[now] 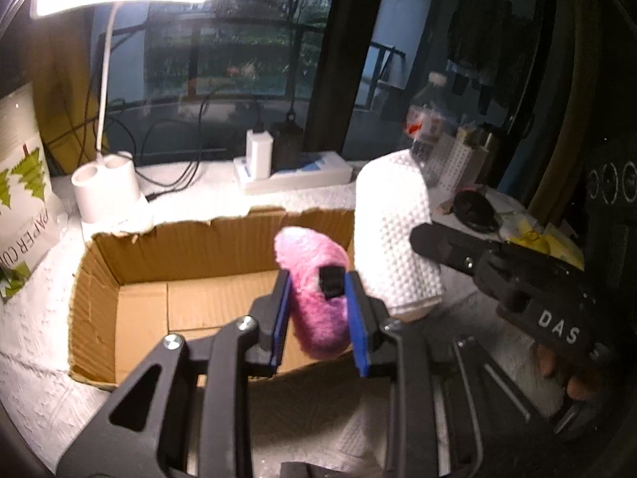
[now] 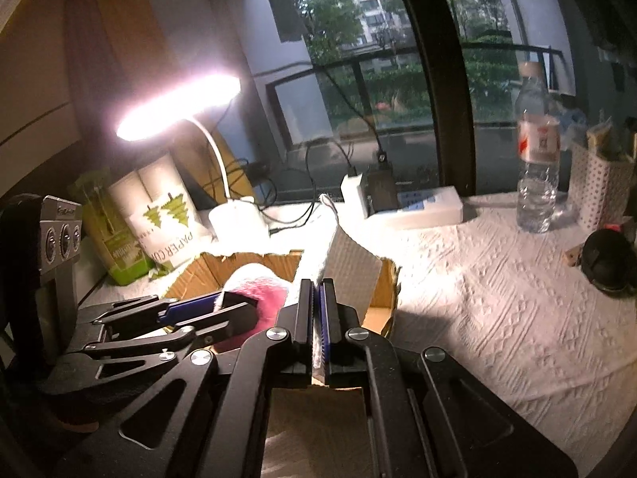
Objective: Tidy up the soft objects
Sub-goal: 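Carry the pink pouch and white towel into the cardboard box and release both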
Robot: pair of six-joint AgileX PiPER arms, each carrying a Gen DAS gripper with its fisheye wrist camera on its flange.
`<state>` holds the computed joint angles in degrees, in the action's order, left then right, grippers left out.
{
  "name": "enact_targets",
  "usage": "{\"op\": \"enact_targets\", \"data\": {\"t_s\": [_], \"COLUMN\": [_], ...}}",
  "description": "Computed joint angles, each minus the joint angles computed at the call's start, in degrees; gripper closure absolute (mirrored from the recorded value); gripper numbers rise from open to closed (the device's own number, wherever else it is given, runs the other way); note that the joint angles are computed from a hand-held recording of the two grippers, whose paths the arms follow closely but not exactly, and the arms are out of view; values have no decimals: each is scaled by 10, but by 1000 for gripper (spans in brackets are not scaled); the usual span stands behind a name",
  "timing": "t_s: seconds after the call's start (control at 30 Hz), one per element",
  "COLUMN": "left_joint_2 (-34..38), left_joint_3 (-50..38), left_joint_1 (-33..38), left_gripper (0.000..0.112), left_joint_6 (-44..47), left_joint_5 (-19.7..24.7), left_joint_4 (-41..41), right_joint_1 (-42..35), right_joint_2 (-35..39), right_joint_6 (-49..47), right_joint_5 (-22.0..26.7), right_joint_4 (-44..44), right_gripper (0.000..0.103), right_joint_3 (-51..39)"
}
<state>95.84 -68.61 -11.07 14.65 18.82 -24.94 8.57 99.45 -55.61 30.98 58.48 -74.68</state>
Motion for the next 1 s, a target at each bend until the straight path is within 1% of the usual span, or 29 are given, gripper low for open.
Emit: {"op": "enact_targets", "data": {"t_s": [0.33, 0.7, 0.8, 0.87, 0.9, 0.93, 1.0], "left_joint_2": [46, 53, 49, 46, 44, 40, 33], "left_joint_3": [-31, -37, -35, -34, -33, -30, -25], "left_joint_1": [2, 10, 10, 10, 10, 12, 14], "left_gripper": [83, 79, 77, 73, 63, 56, 55], "left_joint_6": [-77, -96, -103, -107, -106, -100, -98], "left_joint_5": [33, 51, 53, 51, 51, 48, 44], "left_joint_4": [62, 70, 76, 80, 78, 70, 67], "right_joint_1": [14, 21, 21, 23, 23, 23, 23], "right_joint_2": [47, 63, 62, 60, 58, 56, 53], "right_joint_6": [71, 134, 140, 148, 152, 156, 161], "right_joint_5": [4, 3, 5, 2, 2, 1, -1], "right_joint_4": [-74, -139, -144, -151, -155, -158, -161], "right_gripper": [100, 100, 99, 98, 98, 96, 90], "right_joint_3": [-26, -43, -44, -44, -43, -41, -39]}}
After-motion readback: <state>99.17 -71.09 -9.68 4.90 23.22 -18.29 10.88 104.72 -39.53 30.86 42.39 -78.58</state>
